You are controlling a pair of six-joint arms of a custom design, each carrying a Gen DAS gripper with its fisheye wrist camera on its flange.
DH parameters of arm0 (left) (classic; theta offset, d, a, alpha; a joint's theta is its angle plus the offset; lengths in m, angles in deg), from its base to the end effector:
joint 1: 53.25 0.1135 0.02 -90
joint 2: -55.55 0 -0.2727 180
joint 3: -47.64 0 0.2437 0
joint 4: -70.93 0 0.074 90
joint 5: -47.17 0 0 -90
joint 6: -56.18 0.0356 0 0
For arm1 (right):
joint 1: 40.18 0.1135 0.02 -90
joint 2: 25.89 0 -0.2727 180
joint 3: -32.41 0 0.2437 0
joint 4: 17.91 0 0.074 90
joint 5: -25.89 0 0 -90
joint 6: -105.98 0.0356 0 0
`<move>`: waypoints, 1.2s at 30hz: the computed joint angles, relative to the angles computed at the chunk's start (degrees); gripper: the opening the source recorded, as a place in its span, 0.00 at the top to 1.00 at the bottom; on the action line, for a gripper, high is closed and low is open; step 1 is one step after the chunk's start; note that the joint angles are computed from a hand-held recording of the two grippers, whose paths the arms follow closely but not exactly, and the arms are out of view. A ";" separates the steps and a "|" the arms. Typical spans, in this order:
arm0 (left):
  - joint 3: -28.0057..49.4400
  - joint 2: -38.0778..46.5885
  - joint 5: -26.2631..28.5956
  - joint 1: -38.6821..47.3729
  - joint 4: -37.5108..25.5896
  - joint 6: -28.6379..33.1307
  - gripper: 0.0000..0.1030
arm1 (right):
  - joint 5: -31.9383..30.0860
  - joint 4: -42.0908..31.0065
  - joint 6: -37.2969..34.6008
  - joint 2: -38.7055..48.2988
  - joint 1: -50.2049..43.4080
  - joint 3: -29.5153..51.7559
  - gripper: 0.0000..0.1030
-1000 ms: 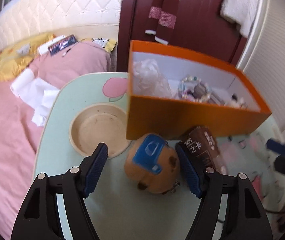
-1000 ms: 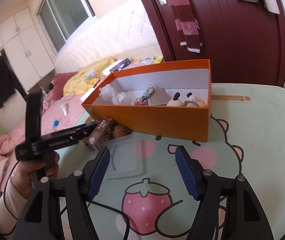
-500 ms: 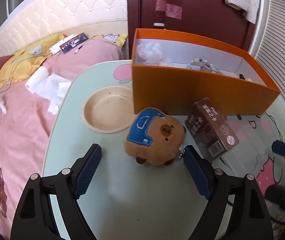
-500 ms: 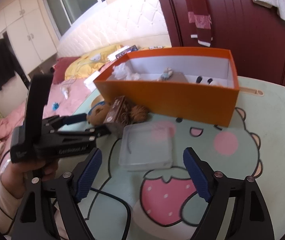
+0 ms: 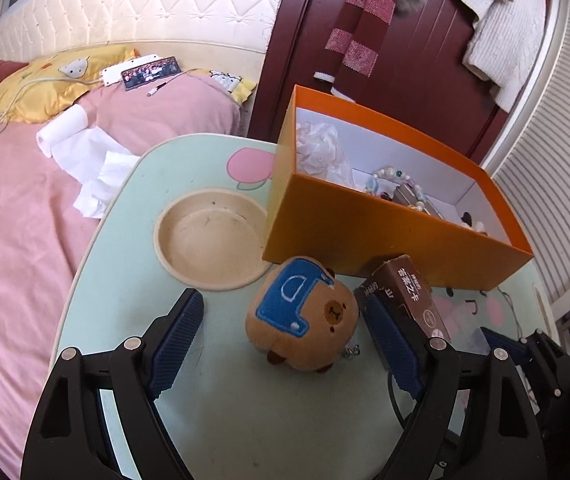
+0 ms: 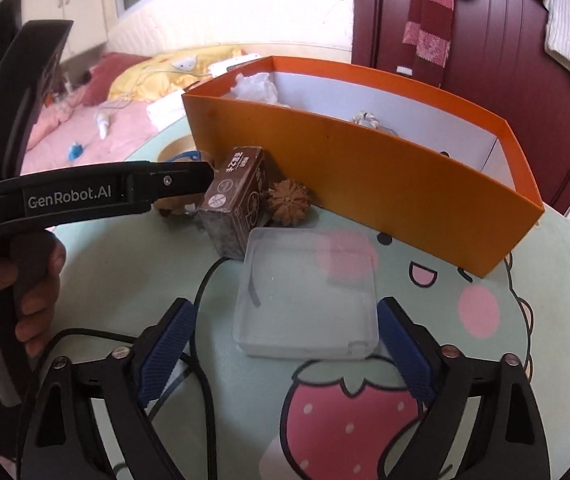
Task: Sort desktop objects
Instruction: 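Grasp the brown plush bear with the left gripper while the right grasps the clear plastic box, then carry bear and plastic box into the orange box and open both grippers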
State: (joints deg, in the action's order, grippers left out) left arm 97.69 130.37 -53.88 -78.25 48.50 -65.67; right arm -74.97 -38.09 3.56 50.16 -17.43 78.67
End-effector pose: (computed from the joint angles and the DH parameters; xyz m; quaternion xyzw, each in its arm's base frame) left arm 0.2239 -0.0969 0.1946 -0.0904 0.9230 -0.0940 0.3621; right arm 0.2149 0.0974 0.1736 -0.3135 0.8819 0.1192 0.3313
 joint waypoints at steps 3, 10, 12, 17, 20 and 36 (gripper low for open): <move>3.72 3.68 -2.69 -1.29 -3.17 2.79 0.19 | 1.93 1.63 0.80 1.53 0.83 0.38 0.07; 2.54 2.20 -1.96 -2.48 -2.71 4.93 0.54 | -0.38 0.99 -1.53 0.29 -1.30 0.47 0.35; 1.25 0.51 -1.75 -3.22 -2.25 4.25 0.54 | -1.47 0.32 -2.52 -0.05 -2.36 0.61 0.35; 0.49 -5.25 -3.30 -5.18 -3.49 3.16 0.54 | -11.98 -2.30 -1.23 -3.18 -9.64 1.05 0.35; 1.80 -8.14 -3.47 -5.13 -5.38 3.30 0.54 | -15.83 -3.08 -1.84 -7.14 -12.87 1.44 0.35; 19.67 4.07 -0.23 0.68 -3.63 11.45 0.54 | -16.63 1.76 2.06 -1.09 -16.23 13.27 0.35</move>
State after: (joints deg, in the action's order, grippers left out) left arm 117.36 134.44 -54.10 -77.56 44.87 -54.22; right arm -91.60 -36.33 5.63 49.07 -33.66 91.94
